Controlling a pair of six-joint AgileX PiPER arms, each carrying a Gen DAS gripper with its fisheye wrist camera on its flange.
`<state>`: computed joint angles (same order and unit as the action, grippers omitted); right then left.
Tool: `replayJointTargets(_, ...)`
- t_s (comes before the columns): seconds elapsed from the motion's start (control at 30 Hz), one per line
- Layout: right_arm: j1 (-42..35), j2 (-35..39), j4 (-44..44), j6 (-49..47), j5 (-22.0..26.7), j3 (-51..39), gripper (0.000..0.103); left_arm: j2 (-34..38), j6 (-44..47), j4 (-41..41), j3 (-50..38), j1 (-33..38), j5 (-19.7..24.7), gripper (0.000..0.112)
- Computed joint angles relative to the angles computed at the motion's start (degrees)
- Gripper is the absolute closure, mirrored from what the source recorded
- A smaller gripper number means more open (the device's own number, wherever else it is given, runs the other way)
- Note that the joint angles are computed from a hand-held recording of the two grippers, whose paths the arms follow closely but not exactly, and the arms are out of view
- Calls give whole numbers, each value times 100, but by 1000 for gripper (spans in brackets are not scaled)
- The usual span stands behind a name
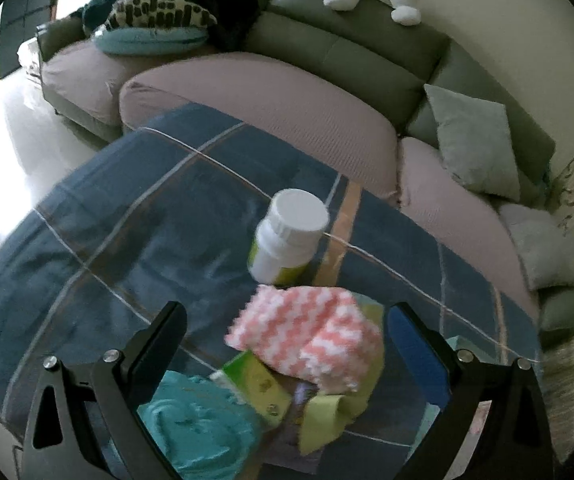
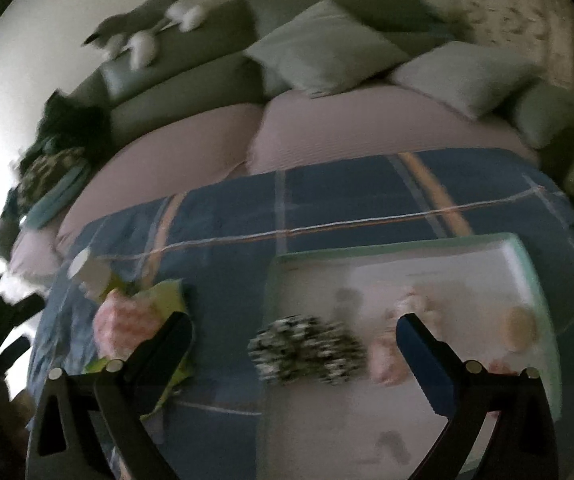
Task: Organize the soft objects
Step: 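Withdraw both grippers from the tray back toward the pile, then close the left gripper on the pink-white zigzag knitted cloth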
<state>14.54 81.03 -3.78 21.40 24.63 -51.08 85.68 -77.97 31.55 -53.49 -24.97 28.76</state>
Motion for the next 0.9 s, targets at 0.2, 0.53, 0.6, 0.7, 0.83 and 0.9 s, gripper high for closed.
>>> replayJointTargets(0.2,712,597,-316,251,-57,-267,0,433,-43,226,-334,-178,114,12)
replayJointTargets(0.53,1087,1502,83,-145,3,-718,0,871,-231,373,-609,-134,149,9)
replayJointTargets(0.6,1066,1647,169,-209,78,-830,0,997,-129,402,-752,-175,261,9)
replayJointTargets(0.7,1039,1796,121,-200,138,-985,0,1153,387,-44,-861,-57,58,9)
replayJointTargets(0.83,996,1971,-47,-110,289,-1245,0,1423,872,-464,-1105,31,162,9)
replayJointTargets(0.9,987,2061,-151,-71,369,-1386,0,1533,1066,-634,-1181,68,168,9)
